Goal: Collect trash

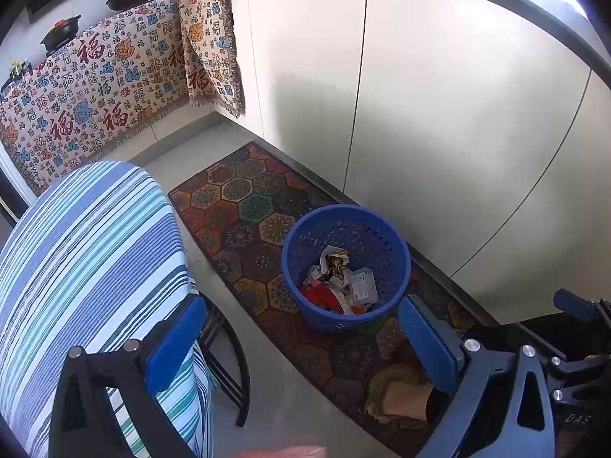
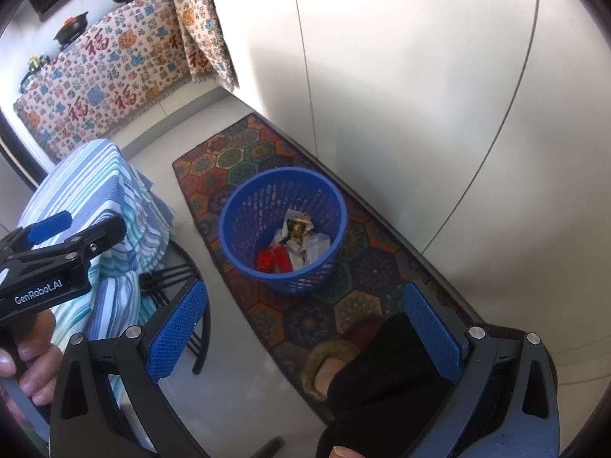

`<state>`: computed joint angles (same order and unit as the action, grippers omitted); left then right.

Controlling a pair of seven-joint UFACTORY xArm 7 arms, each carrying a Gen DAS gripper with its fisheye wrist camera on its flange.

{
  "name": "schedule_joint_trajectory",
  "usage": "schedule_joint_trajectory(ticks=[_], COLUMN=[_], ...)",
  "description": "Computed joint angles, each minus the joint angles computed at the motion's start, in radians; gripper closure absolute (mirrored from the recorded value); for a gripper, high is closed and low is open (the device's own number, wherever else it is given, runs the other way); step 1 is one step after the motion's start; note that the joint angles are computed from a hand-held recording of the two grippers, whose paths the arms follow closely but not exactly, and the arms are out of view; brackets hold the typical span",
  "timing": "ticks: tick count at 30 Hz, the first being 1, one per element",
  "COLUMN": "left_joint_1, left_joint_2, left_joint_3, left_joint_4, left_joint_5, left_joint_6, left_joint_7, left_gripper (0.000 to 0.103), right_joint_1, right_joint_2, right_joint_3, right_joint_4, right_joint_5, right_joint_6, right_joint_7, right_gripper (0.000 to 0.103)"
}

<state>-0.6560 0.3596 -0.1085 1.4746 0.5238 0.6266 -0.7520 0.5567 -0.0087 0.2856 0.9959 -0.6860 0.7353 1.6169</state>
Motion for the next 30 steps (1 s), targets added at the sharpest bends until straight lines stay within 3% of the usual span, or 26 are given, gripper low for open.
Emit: schedule_joint_trajectory(ticks=[30], left_joint_1=[0.000], left_joint_2=[0.001], left_joint_3=[0.001], left_joint_4=[-0.010], left_joint_5=[0.000], left_joint_6=[-0.004], left_joint_7=[0.003], left_gripper=[0.000], right_joint_1=[0.008], right_joint_2=[0.008], right_joint_3=[-0.002], right_joint_4=[0.005], right_joint_5=[0.003], right_joint_6=[0.004], right_joint_7=[0.008], right_gripper=[0.000])
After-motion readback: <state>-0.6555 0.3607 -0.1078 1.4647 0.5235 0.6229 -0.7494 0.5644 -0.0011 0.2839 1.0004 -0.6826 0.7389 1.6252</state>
